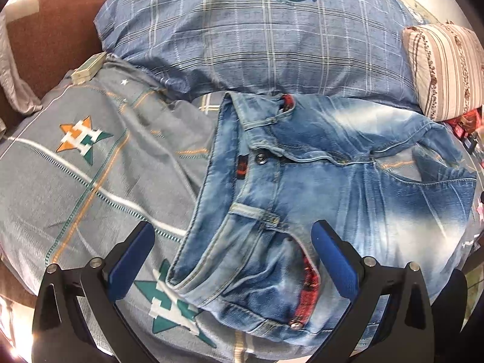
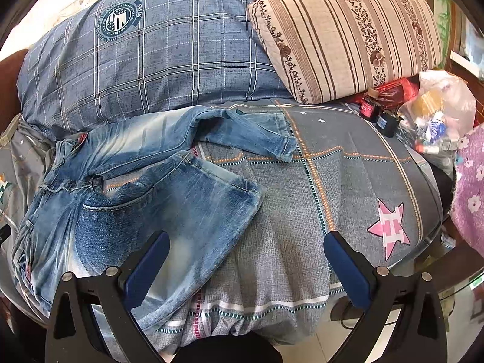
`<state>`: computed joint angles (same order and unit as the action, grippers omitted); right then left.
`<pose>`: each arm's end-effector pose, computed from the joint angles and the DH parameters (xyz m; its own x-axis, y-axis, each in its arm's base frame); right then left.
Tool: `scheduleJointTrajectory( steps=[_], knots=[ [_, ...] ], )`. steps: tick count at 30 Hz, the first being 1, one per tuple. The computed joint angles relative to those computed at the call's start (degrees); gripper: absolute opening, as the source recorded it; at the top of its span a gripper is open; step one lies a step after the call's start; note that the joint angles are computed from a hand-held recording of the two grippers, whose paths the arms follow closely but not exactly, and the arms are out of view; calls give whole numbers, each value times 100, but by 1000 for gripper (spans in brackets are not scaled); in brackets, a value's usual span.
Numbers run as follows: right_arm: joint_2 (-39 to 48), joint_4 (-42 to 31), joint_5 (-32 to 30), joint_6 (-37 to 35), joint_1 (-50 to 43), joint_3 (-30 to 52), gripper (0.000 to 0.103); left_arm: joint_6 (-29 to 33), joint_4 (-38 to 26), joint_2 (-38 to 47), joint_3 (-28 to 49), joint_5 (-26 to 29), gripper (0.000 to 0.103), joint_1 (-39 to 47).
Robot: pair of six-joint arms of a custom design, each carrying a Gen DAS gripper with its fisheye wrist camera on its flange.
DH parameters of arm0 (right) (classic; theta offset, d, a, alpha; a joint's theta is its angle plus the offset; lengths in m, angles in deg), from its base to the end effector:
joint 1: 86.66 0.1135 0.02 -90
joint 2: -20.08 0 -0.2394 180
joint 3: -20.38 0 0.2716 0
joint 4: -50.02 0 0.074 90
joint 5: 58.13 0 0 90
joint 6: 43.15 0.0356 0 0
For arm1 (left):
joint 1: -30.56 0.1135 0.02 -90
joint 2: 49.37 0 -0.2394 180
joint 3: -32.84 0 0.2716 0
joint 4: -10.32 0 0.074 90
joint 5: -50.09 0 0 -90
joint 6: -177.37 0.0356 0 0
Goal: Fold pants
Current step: 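Move both grippers toward the jeans waistband and leg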
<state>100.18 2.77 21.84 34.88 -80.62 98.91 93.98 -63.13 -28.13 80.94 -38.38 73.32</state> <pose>0.3197 0.0401 0.2598 -0.6871 -0.2781 -0.6713 -0.3682 0.9297 -0.0083 0.0847 0.0770 0.2433 -0.6064 -0.4040 -0.6849 -0.5994 0.7982 0.0598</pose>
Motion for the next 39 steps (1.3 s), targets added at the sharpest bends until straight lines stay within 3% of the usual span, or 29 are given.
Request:
scheduleJointTrajectory(
  steps=[21,39],
  knots=[
    [84,-4,-38,-43,31,52,102,-55,14,34,-81,-156,103,-419],
    [9,27,-181,-277,-54,37,102,-321,112,325,19,-687,103,-1216]
  ],
)
